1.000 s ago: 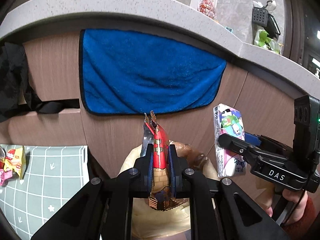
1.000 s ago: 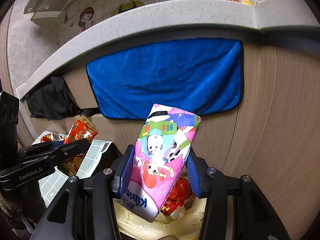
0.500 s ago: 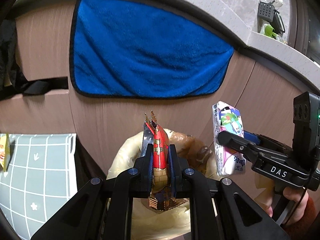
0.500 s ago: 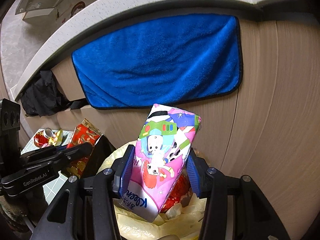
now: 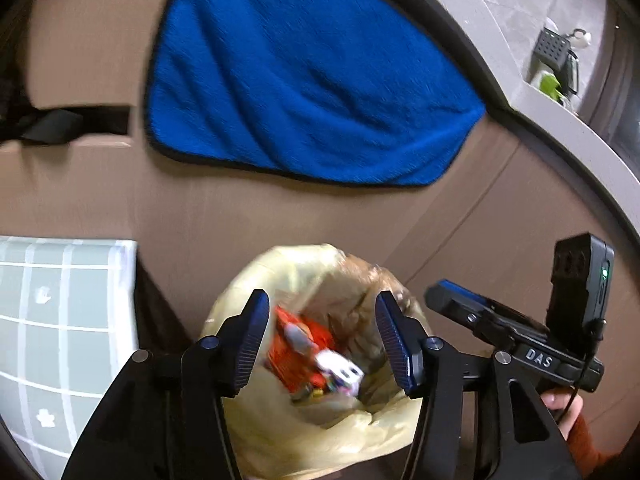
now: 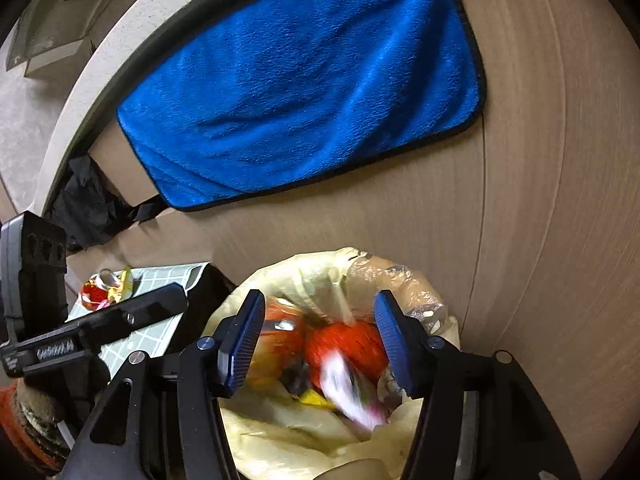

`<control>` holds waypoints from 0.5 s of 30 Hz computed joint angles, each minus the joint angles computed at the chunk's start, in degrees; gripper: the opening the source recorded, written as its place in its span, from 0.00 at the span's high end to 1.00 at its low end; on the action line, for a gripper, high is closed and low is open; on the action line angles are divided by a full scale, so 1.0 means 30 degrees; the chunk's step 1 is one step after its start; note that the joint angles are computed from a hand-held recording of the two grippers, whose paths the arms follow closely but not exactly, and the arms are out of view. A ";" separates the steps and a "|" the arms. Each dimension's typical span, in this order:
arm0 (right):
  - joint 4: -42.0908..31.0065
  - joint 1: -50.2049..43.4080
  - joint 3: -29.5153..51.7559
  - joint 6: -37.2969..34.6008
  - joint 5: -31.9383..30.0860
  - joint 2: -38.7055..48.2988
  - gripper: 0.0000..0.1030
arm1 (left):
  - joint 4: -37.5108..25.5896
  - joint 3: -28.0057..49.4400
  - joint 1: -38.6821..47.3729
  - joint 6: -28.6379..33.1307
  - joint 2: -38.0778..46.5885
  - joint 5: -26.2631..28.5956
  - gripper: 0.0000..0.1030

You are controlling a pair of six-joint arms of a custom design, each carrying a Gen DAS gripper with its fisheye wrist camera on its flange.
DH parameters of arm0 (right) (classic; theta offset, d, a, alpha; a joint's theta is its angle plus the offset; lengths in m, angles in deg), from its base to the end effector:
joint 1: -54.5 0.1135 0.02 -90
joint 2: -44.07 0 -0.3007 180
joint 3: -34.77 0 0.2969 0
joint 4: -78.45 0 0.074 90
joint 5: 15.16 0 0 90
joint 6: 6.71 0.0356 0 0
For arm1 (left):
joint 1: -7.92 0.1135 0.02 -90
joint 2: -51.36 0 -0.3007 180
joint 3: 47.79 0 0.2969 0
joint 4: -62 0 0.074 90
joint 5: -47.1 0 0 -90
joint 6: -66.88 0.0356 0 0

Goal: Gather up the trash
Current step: 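Open both tools to drop the snack bag and tissue pack into the bin, then move both open tools back over the table trash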

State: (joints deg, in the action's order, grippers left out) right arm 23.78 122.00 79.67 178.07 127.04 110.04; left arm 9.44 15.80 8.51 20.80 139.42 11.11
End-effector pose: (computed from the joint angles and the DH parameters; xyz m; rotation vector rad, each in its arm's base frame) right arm 0.1018 0.1724 0.1885 0.6512 2.1107 0.1061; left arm 0.3016 -0.0257 0.1985 1.0123 2.1728 -1.0257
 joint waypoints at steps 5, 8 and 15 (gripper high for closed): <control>-0.3672 0.1355 0.2467 0.2618 0.0891 0.2480 0.47 | -0.1242 0.0851 0.2684 0.1823 -0.0909 0.0288 0.45; -0.6135 0.2191 0.4235 0.4488 0.1562 0.3914 0.47 | -0.3011 0.2409 0.4799 0.3469 -0.0212 0.0657 0.45; -0.7083 0.2457 0.8357 0.2867 0.2881 0.6766 0.47 | -0.6481 0.7134 1.0317 0.8108 0.3571 0.1116 0.45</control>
State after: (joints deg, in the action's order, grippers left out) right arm 2.53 129.38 104.74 186.67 135.68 130.33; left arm -10.00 37.20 39.46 45.12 150.13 14.46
